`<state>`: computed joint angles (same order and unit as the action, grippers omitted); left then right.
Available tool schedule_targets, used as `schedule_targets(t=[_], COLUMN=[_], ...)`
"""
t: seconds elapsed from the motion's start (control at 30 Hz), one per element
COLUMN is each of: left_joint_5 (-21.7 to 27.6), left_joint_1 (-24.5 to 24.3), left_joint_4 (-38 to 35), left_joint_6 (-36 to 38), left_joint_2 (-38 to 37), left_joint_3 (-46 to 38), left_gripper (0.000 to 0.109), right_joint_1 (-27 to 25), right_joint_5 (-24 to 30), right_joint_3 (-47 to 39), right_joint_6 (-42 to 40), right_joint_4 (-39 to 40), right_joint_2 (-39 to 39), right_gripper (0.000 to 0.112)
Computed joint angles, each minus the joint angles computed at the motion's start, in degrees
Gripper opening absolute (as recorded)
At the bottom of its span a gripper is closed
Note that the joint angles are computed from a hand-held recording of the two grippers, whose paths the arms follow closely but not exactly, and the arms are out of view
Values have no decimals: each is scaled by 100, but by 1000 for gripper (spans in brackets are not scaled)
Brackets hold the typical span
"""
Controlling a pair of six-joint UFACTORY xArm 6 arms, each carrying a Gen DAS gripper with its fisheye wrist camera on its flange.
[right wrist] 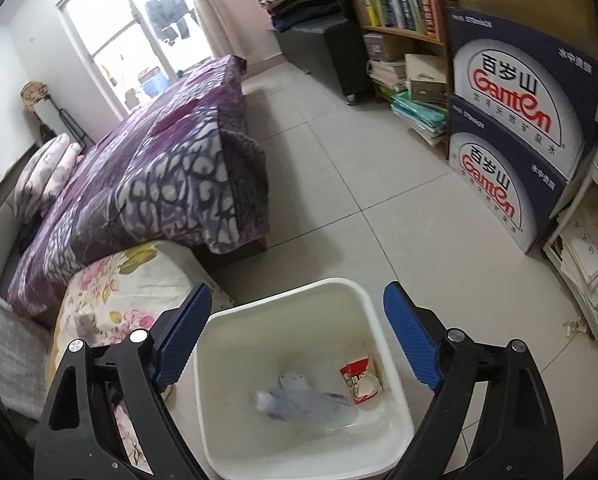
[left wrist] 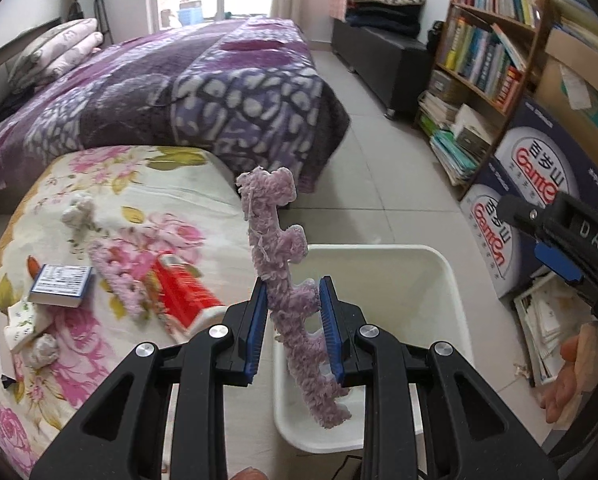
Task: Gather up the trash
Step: 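Carry both items to the white bin, releasing the bottle from the right gripper while the left drops the strip, then grasp the white cardboard box with the left gripper while the right gripper grasps the red snack package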
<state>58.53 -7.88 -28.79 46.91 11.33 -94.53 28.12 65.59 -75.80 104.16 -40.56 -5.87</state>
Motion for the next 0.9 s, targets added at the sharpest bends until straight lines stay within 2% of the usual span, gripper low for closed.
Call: schedule_targets(t=[0.27,0.33,0.37,0.4,0.6,0.9], left_joint_5=[401,460,581,645,675,594], left_joint_1=[-192,-216,-202,-190,-133,115], left_joint_4=[-151,-206,-277,-334,-252,-27], left_joint_6=[-79,-61,-63,-82,-145,-271], left_joint_2=[-102,-136,-114,-98,33,423], left_joint_3=[180,231,192,159,8,-422], left_gripper=[27,37,52,56,60,69], right_joint_1=[-90,-112,-128,-138,-178,-199], right_joint_5=[-38,-56,-82,-100,-190,-341], right_joint_3=[367,422,447,463,343,-327], right_joint_6=[141,153,163,172,178,-354], right_joint_4=[32,50,65,78,99,391], right_joint_2=[-338,-381,-399,-414,-297,376], right_gripper=[86,87,87,88,89,90])
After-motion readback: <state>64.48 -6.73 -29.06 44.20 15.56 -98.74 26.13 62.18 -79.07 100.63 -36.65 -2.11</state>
